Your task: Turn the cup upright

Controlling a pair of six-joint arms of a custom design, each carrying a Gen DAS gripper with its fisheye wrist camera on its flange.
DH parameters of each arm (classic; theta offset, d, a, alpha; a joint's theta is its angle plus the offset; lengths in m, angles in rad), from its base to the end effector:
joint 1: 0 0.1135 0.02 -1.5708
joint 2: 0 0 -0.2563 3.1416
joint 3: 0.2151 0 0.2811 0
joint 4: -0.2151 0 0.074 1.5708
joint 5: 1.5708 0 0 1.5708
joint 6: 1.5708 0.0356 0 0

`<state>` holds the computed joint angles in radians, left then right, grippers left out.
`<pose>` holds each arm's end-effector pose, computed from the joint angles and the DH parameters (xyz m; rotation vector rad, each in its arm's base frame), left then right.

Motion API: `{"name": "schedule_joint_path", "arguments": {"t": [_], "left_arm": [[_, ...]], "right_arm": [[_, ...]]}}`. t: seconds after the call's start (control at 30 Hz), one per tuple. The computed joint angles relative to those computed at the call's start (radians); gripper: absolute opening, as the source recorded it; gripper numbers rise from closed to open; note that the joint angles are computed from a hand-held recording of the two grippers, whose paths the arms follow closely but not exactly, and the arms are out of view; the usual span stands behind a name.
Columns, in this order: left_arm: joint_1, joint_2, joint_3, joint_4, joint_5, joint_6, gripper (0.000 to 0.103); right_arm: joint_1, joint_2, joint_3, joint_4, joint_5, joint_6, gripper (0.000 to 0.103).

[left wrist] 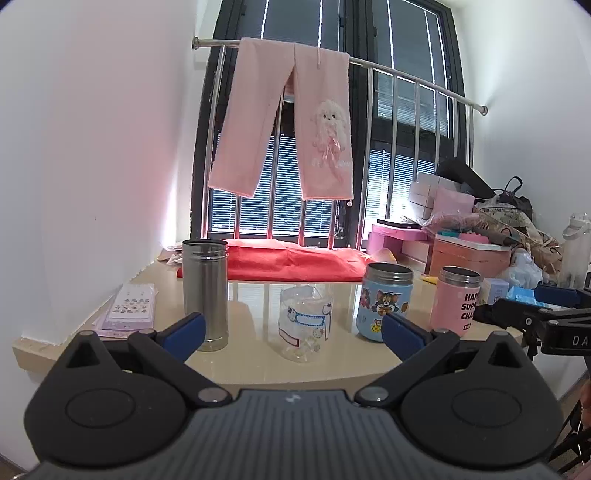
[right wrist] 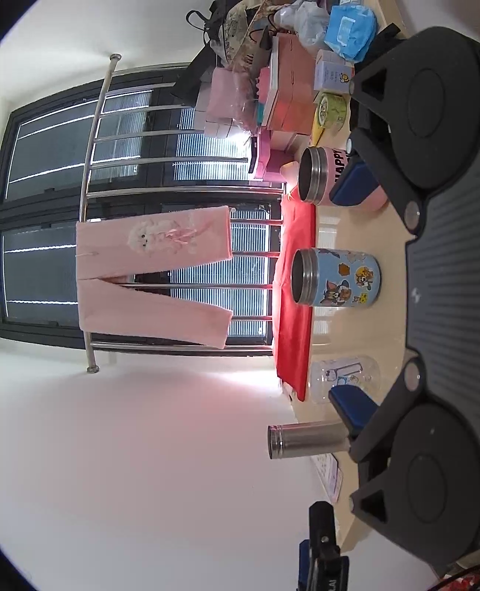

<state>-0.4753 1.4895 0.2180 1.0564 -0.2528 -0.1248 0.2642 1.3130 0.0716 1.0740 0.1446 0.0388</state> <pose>0.2205 -0.1035 0.1011 0.1306 1.7788 -0.2068 0.2021 0.0494 0.1027 -0.0895 1.7351 0.0970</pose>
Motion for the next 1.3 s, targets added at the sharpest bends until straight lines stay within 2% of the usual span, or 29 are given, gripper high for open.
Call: {"name": "schedule_joint_path", "arguments": {"t": [1.3], "left_arm": [[0.019, 0.019, -0.016, 0.038, 0.052, -0.004, 0.103]], "right_arm": [[0.012, -0.001, -0.008, -0.003, 0.006, 0.003, 0.103]]}}
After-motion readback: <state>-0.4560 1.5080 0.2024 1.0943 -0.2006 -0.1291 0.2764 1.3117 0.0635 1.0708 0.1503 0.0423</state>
